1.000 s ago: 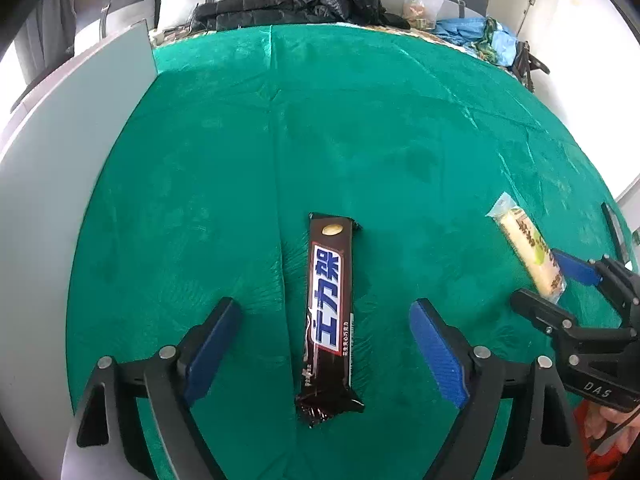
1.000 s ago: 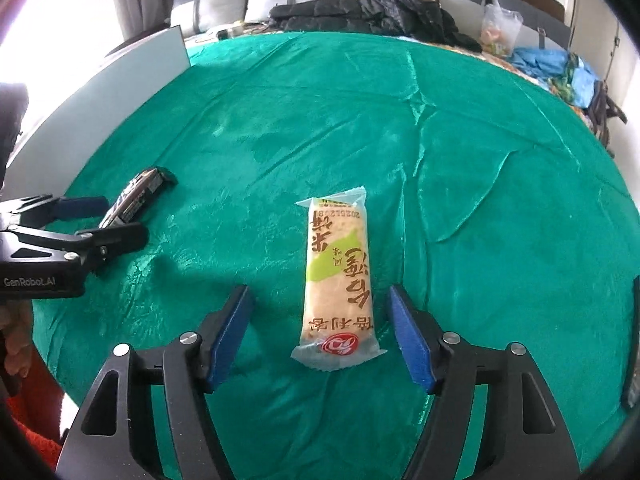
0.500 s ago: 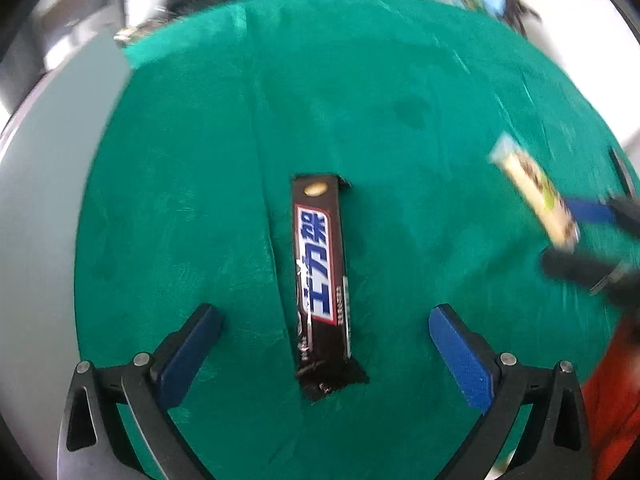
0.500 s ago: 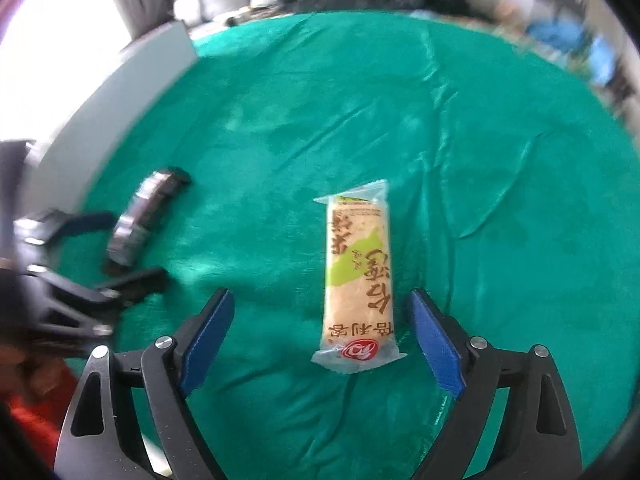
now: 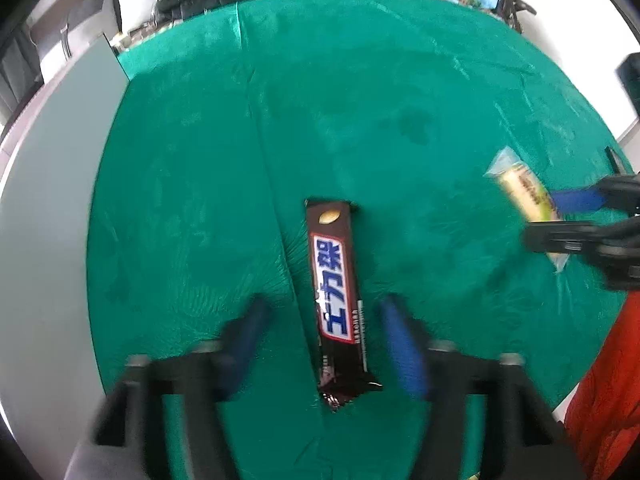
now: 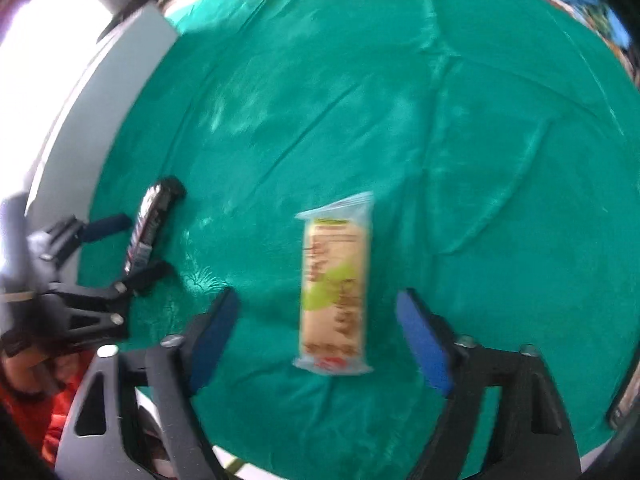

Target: Organize snacks

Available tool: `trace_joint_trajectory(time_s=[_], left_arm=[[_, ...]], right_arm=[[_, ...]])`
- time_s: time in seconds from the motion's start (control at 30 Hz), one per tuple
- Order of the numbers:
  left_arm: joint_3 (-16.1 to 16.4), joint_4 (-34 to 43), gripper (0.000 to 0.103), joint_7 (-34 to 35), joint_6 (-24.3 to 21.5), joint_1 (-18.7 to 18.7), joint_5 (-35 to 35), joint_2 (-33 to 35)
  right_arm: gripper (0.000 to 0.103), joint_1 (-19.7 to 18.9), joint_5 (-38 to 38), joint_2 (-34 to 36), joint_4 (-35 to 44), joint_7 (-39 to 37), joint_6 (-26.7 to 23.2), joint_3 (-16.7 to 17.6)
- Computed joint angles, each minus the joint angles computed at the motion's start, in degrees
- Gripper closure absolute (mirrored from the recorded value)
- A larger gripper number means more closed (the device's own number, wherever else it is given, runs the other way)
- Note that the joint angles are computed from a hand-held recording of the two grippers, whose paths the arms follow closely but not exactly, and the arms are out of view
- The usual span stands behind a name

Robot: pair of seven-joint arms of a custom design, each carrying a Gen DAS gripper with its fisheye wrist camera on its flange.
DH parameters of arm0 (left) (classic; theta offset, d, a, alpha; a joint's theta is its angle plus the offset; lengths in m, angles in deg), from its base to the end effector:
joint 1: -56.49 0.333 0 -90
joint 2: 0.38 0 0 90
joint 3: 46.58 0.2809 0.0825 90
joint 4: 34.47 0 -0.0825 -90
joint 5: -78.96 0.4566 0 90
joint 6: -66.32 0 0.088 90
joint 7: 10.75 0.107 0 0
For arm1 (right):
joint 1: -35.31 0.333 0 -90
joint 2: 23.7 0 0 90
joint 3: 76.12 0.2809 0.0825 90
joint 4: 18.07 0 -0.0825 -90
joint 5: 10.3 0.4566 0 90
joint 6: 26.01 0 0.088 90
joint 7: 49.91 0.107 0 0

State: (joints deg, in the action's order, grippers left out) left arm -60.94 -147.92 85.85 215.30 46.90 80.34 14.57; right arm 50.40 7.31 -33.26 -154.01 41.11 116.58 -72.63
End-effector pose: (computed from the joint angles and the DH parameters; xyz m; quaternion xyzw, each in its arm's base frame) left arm 0.6240 -0.2739 0.3003 -0.4881 0.8531 -0.1607 0.0899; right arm 0.5366 0.1784 0.3408 -0.7265 0.6647 0.0046 0.1743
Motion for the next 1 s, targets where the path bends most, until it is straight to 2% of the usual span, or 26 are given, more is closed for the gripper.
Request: trace_joint_trajectory(time_s=[0.03, 0.07, 0.1, 0.2, 0.27, 0.37, 0.47, 0.57, 0.67, 0.83, 0.87, 0.93, 0.97, 1.0], left_arm=[[0.04, -0.66, 0.084, -0.41, 0.80, 0.05, -0.15, -0.52], [0.19, -1.27, 0.086, -1.37, 1.56, 0.19, -0.63, -0.90], [-0.52, -1.45, 0.086, 0.03, 1.47, 1.25, -3.54, -1.22], [-3.66, -3.97, 0.087, 9.21, 2.25, 6.35, -21.08, -3.74], [-4.10, -6.26, 0.087, 14.56, 1.99, 7.65, -30.86, -7.09], [-2.48, -9.02, 0.087, 22.44, 0.27, 8.39, -44.24, -13.38], [1.26, -10.74, 0.086, 25.22, 0.14, 8.09, -47.55, -18.42], [5.45, -11.79, 0.086, 23.04, 1.24, 8.82, -43.43, -21.75], [8.90, -12.75, 0.086, 16.69, 3.64, 10.94, -33.12, -22.93], [12.40, -14.98, 0.086, 6.38, 4.37, 13.64, -19.65, -22.54], [12.57, -15.56, 0.084, 4.45, 4.65, 14.01, -17.65, -22.53], [12.00, -16.26, 0.060, -2.02, 5.92, 14.71, -12.07, -21.98], [12.22, -17.33, 0.032, -3.40, 6.78, 14.77, -11.33, -22.49], [12.23, -18.34, 0.013, -4.93, 8.05, 14.76, -10.31, -22.98]], right_arm=[[0.064, -0.42, -3.88, 1.12, 0.94, 3.10, -0.63, 1.02], [0.071, -0.80, -7.68, 0.82, 0.50, 6.23, 0.88, 1.73], [0.071, -0.84, -8.26, 1.13, 1.04, 7.60, -0.07, 1.64], [0.071, -0.89, -7.35, -0.94, -0.17, 8.92, -0.01, 0.84], [0.071, -0.51, -4.64, -3.51, -1.51, 7.28, 0.90, 0.04], [0.071, 0.89, 1.75, -6.69, -1.64, 3.42, 1.39, -1.07], [0.071, 3.14, 6.22, -6.64, 2.51, -0.76, 1.67, -0.86], [0.071, 6.39, 11.12, -2.98, 9.98, -5.17, 2.34, 0.41], [0.071, 9.18, 16.38, 2.90, 19.17, -9.71, 1.73, 2.06], [0.071, 12.36, 20.41, 15.74, 34.39, -12.58, 0.86, 6.60], [0.070, 12.70, 20.54, 16.86, 35.21, -12.78, 0.89, 7.29], [0.064, 13.93, 18.10, 21.20, 39.05, -11.80, 0.27, 8.32], [0.054, 14.37, 16.40, 22.86, 40.45, -10.96, -0.07, 8.43], [0.030, 15.10, 13.52, 24.57, 41.89, -9.02, -0.74, 8.22]])
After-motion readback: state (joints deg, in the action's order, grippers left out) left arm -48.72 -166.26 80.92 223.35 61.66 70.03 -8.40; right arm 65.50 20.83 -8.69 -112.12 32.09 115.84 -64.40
